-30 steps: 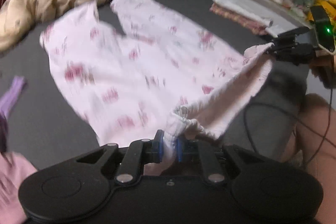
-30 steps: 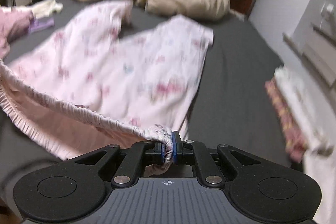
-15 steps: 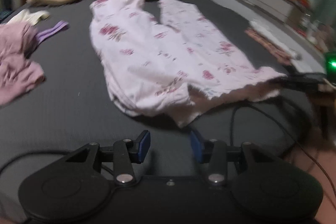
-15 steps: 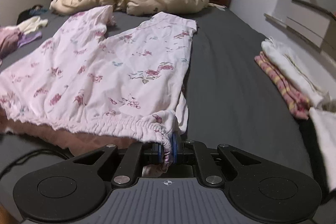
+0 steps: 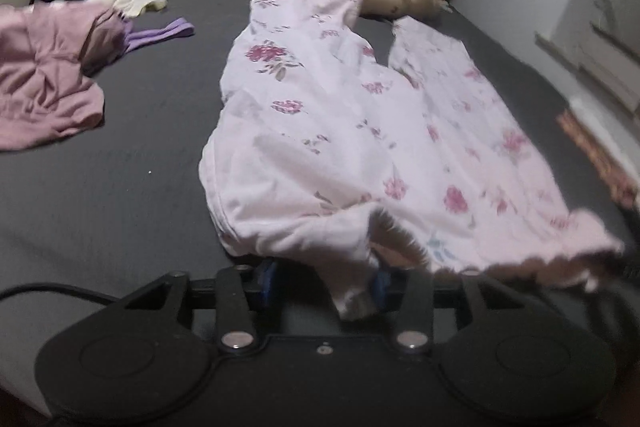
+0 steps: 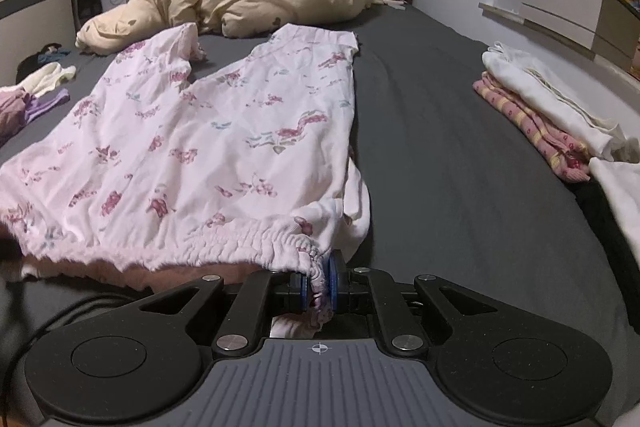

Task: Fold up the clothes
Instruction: 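Lower the pants onto the bed with both grippers, laying the waistband flat, then open both grippers to release the waistband and withdraw them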

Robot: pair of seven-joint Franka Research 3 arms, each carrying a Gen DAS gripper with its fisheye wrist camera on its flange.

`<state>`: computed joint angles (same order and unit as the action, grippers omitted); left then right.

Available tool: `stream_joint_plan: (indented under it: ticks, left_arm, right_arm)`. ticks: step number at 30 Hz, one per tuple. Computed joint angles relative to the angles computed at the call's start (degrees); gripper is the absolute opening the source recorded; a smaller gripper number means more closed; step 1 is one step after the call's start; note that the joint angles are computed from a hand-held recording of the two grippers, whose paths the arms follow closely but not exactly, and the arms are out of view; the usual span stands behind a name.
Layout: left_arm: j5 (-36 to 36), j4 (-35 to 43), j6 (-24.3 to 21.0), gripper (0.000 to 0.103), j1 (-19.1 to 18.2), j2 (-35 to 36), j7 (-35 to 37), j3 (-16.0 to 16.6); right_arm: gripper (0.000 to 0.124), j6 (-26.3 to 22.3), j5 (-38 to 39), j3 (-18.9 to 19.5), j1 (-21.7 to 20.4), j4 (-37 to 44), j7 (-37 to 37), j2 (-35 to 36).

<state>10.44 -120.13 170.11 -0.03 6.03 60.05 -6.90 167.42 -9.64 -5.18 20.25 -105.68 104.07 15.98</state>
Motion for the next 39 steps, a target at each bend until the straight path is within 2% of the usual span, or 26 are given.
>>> stream_joint_plan:
  ticks: [2, 4, 6, 8, 9, 11, 12, 15, 17, 19, 21, 24, 27, 31, 34, 39]
  left_arm:
    - [-2.8, -0.3, 0.6, 0.02, 0.9, -0.1, 2.9, -0.8]
    - [-0.9, -0.7, 0.9, 0.012, 0.6, -0.4, 2.5, 0.0]
    - [0.2, -0.7, 0.7, 0.01, 0.5, -0.6, 1.8, 0.4]
    - [1.9, -0.5, 0.1, 0.007, 0.3, -0.8, 0.8, 0.9]
    - [3.1, -0.2, -0.5, 0.006, 0.2, -0.8, 0.4, 1.1]
    - [3.2, 0.8, -2.8, 0.006, 0.5, -1.5, 2.6, 0.8]
    - [2.4, 1.2, -4.1, 0.006, 0.8, -2.1, 4.7, 0.5]
    - [-6.7, 1.6, -7.0, 0.005, 1.7, -5.3, 17.1, -0.2]
    - [-13.0, 1.9, -9.2, 0.006, 1.4, -7.5, 27.3, 0.5]
    - [-18.4, 3.2, -13.3, 0.005, 0.9, -8.0, 34.2, 1.6]
    - [-21.4, 4.3, -17.5, 0.005, 1.0, -7.5, 36.9, 2.3]
    - [-22.2, 3.7, -20.6, 0.006, 1.6, -6.4, 34.9, 2.4]
    - [-23.1, 1.2, -20.3, 0.006, 1.8, -6.7, 31.7, 2.1]
    - [-22.9, -1.8, -17.9, 0.014, 1.5, -8.0, 30.2, 1.9]
    - [-21.9, -2.3, -17.3, 0.021, 1.1, -8.6, 32.4, 2.1]
    - [-22.0, -3.5, -18.0, 0.034, 0.9, -10.7, 37.4, 3.0]
  right_arm:
    - [0.008, -0.8, -0.3, -0.5, 0.3, 0.4, 0.9, 0.5]
    - [0.008, -2.2, -0.1, -0.5, 0.4, 1.4, 1.6, 1.2]
    - [0.008, -3.0, -1.1, -1.1, 0.9, 2.3, 2.8, 2.3]
    - [0.008, -1.1, -2.5, -1.9, 1.5, 1.8, 4.1, 2.5]
    - [0.008, -1.1, -1.4, -1.1, 0.8, 1.7, 3.4, 2.4]
    - [0.008, -1.8, 1.9, 1.0, -1.2, 1.6, -0.3, 1.6]
    - [0.008, -1.8, -0.3, -0.1, -0.4, 1.3, 0.0, 0.9]
    - [0.008, -1.5, -8.6, -3.0, 1.9, -0.1, 0.3, -2.2]
    - [0.008, -1.9, -13.1, -2.8, 1.7, -1.1, -1.2, -4.5]
    - [0.008, -3.0, -12.7, -0.2, 0.0, -1.9, -5.3, -6.2]
    - [0.008, -3.7, -10.9, 1.9, -1.3, -2.5, -8.6, -6.5]
    - [0.008, -6.2, -6.8, 4.0, -2.4, -2.6, -12.3, -5.9]
    - [0.008, -8.9, -3.0, 4.9, -2.6, -2.8, -12.8, -5.5]
    - [0.008, -10.7, -2.5, 4.7, -2.3, -4.0, -11.2, -6.1]
    - [0.008, -10.9, 1.5, 5.6, -3.5, -5.4, -12.6, -7.2]
    - [0.009, -12.8, 14.0, 7.5, -5.9, -7.0, -18.3, -10.1]
